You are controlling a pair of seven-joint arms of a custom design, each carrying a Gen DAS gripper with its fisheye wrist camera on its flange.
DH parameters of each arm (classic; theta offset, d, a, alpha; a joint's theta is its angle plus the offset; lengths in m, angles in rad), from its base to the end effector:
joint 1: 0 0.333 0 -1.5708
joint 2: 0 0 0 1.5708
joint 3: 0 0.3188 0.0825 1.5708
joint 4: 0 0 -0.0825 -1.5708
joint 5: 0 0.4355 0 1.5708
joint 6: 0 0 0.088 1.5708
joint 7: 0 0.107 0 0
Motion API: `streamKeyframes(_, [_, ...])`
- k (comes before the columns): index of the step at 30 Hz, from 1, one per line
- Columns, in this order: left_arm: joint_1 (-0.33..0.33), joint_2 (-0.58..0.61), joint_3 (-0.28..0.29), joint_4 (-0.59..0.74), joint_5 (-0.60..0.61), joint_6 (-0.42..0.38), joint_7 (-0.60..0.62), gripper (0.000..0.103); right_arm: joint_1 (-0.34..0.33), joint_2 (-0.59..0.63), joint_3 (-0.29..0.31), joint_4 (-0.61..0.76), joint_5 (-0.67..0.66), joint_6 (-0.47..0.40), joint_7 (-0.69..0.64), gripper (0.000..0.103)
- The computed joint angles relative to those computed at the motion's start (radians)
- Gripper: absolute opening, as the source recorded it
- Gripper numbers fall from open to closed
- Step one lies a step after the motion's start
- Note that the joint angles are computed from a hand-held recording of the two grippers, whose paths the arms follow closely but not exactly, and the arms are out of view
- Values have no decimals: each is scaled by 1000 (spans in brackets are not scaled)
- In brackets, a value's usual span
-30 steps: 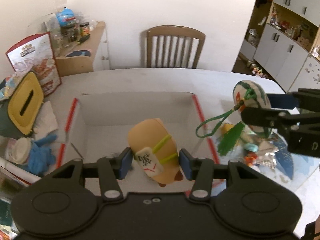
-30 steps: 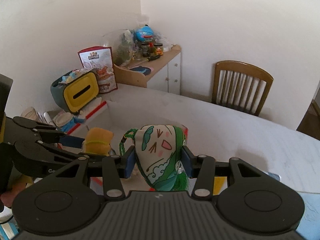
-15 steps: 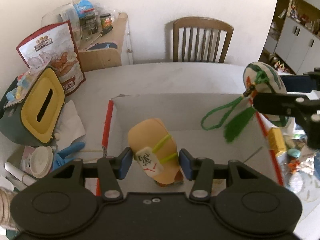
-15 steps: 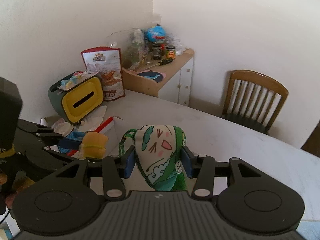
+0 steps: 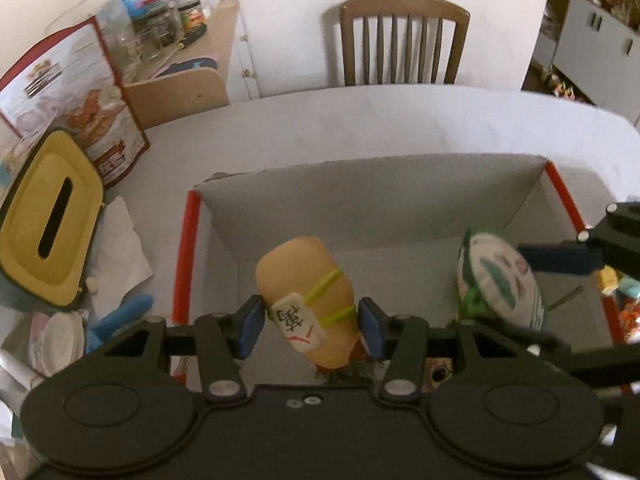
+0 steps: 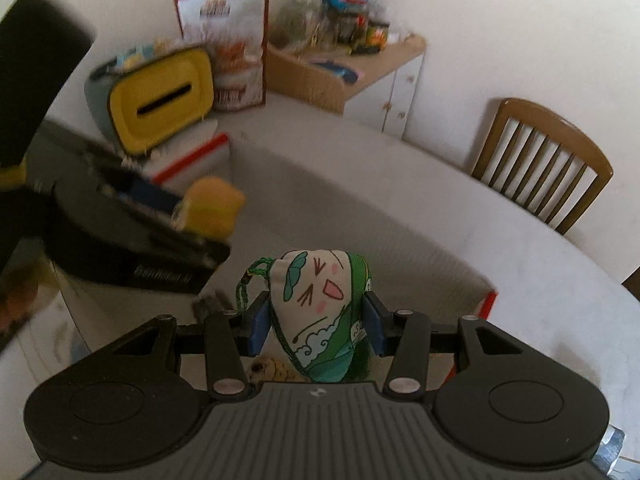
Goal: Organize objects
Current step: 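Carry the egg toy with left tool while right tool carries the pouch into the box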
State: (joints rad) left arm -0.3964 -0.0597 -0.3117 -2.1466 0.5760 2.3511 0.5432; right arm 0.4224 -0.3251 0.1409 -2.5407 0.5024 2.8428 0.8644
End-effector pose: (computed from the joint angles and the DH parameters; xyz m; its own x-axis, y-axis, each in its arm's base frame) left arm 0.4576 -0.3837 0.4331 -0.0079 -0.9925 -0.1216 -0.8652 0.0677 -0.4969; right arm 0.4396 0.2482 0.4250 0.7287 -0.6813 0.0694 -0.5083 -0.6061 -0.6118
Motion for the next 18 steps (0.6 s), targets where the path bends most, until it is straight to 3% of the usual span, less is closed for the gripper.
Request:
streamKeyframes(9, [7, 85, 10, 66, -69, -46, 92, 50, -28, 51, 34, -2, -107, -33, 53, 48])
streamKeyframes(18, [5, 128, 11, 99, -110, -80, 142, 47, -24, 71, 31, -3, -146, -78, 80, 48])
